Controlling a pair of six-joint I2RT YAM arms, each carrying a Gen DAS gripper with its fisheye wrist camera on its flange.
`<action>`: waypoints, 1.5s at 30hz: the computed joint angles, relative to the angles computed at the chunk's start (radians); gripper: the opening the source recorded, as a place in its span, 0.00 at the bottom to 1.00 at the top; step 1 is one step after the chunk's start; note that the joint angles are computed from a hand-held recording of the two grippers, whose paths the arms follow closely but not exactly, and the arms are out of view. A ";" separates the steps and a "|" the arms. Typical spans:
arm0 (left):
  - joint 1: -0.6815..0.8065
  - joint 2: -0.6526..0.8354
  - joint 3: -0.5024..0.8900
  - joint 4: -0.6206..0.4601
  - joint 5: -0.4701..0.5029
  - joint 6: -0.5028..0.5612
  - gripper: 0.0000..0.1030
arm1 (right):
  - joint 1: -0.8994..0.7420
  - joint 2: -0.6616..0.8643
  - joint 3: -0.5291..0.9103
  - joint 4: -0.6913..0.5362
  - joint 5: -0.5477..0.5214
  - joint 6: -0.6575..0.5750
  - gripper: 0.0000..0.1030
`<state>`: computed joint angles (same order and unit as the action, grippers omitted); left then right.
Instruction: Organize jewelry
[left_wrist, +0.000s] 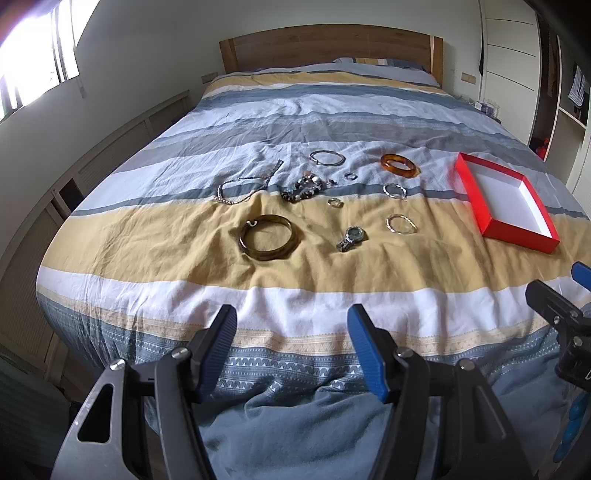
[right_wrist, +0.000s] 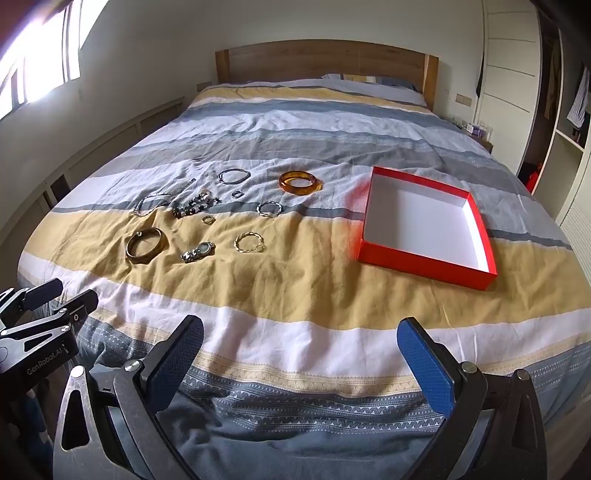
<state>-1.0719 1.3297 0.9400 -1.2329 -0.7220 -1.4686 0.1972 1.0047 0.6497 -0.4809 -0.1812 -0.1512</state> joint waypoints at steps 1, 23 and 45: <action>-0.003 -0.003 -0.002 -0.001 -0.001 0.000 0.59 | 0.000 0.004 -0.003 0.009 0.000 -0.001 0.99; -0.034 -0.001 0.027 -0.025 0.010 -0.010 0.59 | -0.026 -0.044 0.009 -0.031 -0.012 -0.020 1.00; 0.056 -0.074 -0.095 0.157 0.065 0.132 0.59 | 0.038 0.023 -0.002 0.020 0.059 0.000 0.99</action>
<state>-1.0156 1.2560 0.8446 -1.0761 -0.6571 -1.3370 0.2356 1.0281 0.6476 -0.4606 -0.1223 -0.1513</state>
